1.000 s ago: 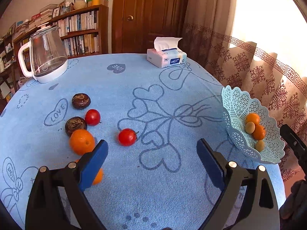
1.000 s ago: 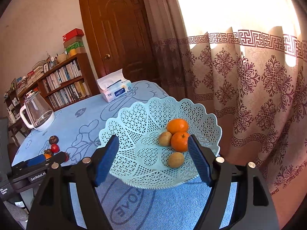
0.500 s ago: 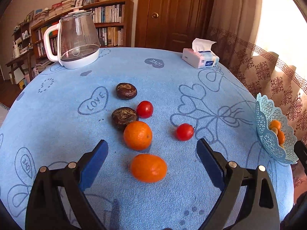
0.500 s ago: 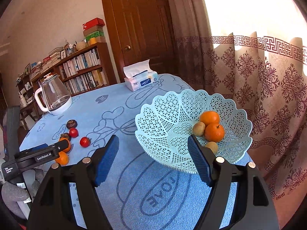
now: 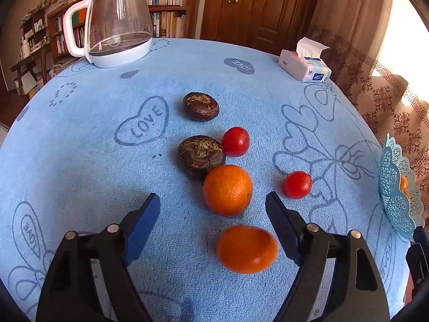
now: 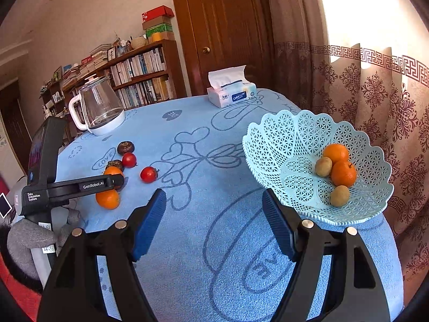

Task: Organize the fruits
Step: 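Lower the left gripper onto an orange and close it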

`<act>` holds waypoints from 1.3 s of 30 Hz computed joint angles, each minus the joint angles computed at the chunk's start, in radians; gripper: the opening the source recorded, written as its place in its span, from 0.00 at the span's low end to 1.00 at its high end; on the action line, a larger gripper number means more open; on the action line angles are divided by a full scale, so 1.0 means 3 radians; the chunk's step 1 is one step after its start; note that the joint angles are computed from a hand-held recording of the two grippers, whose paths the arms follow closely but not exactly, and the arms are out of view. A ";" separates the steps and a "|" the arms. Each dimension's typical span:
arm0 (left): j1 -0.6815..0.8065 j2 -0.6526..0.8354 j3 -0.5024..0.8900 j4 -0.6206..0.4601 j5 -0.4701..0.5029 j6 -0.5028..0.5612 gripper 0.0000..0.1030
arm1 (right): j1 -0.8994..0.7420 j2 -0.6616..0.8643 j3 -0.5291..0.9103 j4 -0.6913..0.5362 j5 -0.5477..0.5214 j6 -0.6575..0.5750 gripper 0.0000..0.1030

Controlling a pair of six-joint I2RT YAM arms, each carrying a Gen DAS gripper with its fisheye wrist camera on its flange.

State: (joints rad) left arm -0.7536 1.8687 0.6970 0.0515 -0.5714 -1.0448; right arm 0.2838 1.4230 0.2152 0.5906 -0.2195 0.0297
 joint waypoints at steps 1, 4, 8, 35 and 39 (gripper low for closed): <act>0.0046 0.0012 0.0019 -0.0006 0.0036 0.0037 0.72 | 0.0029 0.0018 0.0007 -0.0007 0.0009 -0.0001 0.73; 0.0184 0.0040 0.0013 0.0107 0.0208 0.0146 0.65 | 0.0112 0.0088 0.0033 -0.0018 0.0055 -0.0009 0.73; 0.0190 0.0054 -0.0025 0.0247 0.0215 0.0228 0.59 | 0.0163 0.0195 0.0102 -0.0064 0.0060 0.0003 0.73; 0.0199 0.0004 -0.0257 0.0720 0.0340 0.0338 0.63 | 0.0678 0.0602 0.0372 -0.0179 0.0347 0.0212 0.73; 0.0189 0.0019 -0.0235 0.0690 0.0320 0.0348 0.63 | 0.0677 0.0613 0.0372 -0.0177 0.0348 0.0213 0.73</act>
